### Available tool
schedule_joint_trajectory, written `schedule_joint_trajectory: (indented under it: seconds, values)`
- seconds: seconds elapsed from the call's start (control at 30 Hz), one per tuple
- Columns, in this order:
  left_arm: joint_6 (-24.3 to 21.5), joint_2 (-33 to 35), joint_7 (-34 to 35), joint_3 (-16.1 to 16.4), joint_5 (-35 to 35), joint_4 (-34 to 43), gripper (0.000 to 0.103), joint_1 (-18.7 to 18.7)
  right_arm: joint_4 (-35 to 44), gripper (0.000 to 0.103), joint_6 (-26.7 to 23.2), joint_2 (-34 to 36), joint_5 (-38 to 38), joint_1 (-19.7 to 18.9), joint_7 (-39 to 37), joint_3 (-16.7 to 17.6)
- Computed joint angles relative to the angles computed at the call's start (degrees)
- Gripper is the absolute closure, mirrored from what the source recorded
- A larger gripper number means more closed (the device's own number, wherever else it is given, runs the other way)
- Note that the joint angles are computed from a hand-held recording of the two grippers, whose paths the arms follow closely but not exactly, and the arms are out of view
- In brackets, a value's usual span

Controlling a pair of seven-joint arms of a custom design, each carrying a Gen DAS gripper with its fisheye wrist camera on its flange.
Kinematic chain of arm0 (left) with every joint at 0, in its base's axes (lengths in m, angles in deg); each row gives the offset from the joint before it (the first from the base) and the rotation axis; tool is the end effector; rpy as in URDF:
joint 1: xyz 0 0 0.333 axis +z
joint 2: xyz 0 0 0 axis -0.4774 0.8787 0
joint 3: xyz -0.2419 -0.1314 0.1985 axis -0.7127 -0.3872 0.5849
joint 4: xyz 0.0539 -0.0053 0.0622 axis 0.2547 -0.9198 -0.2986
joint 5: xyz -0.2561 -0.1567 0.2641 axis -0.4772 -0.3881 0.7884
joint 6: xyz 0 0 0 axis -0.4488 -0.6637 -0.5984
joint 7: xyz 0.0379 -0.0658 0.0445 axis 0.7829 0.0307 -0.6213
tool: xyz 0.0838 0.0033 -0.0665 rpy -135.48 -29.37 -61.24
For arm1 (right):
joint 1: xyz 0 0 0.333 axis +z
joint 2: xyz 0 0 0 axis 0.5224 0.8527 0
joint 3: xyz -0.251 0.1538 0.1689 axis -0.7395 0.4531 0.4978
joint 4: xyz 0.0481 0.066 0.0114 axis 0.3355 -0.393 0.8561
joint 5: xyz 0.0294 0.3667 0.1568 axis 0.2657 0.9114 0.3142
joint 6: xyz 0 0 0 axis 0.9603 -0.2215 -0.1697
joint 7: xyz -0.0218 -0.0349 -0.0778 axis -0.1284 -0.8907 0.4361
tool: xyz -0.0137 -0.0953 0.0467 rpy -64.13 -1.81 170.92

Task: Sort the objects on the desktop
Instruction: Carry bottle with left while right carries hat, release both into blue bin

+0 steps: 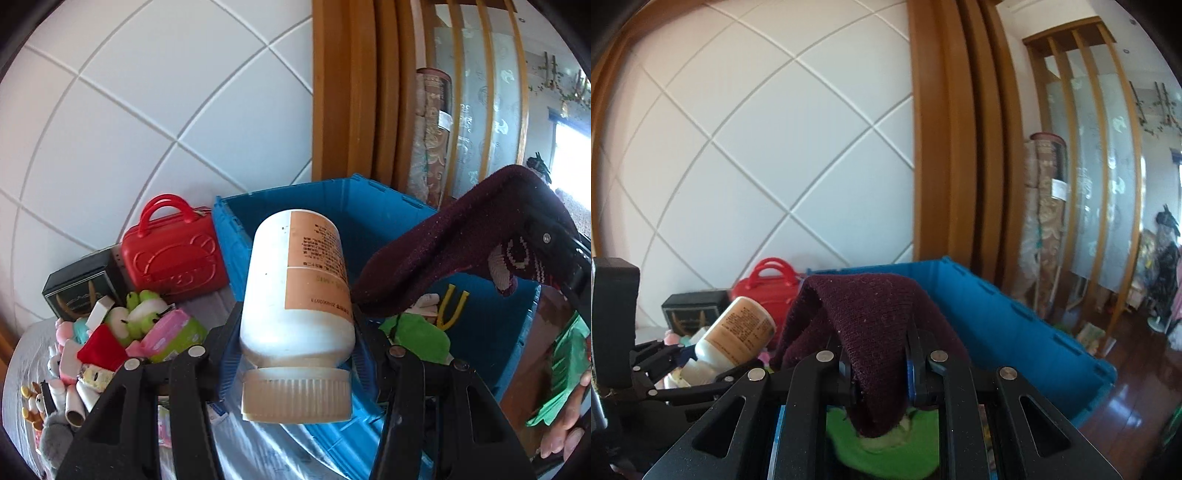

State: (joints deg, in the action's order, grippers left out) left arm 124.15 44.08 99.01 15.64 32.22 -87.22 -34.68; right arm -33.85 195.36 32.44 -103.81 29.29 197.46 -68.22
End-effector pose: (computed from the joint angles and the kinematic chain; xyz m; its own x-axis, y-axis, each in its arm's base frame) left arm 0.5440 -0.1156 0.7462 -0.2782 -0.9560 0.0927 -0.5197 0.0687 -0.8516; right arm 0.3849 0.1319 0.9065 -0.0836 -0.9871 0.1365 -0.1743 -0.1204 -0.9773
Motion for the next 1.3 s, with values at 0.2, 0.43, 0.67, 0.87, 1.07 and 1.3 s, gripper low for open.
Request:
schedule_joint_trajectory:
  seconds: [0.2, 0.43, 0.67, 0.87, 1.07, 1.3]
  values:
    - [-1.67, 3.51, -1.37, -2.45, 2.24, 4.52, 0.051, -1.69, -1.54, 0.085, -1.39, -1.26, 0.68, -2.37, -0.15, -2.92]
    - [-11.74, 8.87, -3.64, -3.96, 5.69, 12.16, 0.035, -2.29, -2.62, 0.023, -6.58, -1.01, 1.43, -2.98, -1.82, -4.44]
    - [-13.9, 9.27, -4.12, -4.13, 6.0, 12.31, 0.029, -2.13, -3.3, 0.0, -7.75, -1.65, 2.55, -2.08, -4.8, -5.34]
    - [-13.84, 7.87, -3.41, -3.63, 4.31, 10.67, 0.029, -1.66, -3.82, 0.0, -8.76, -2.08, 4.31, -1.43, -6.0, -5.76]
    - [-12.01, 5.25, -2.31, -2.77, 2.44, 7.16, 0.029, -1.05, -4.26, 0.0, -9.2, -2.37, 5.75, -0.62, -6.62, -5.53]
    - [-9.16, 0.5, -2.26, -0.74, 1.62, 0.94, 0.029, 0.51, -4.47, 0.0, -8.58, -2.88, 6.72, 1.53, -7.71, -3.94]
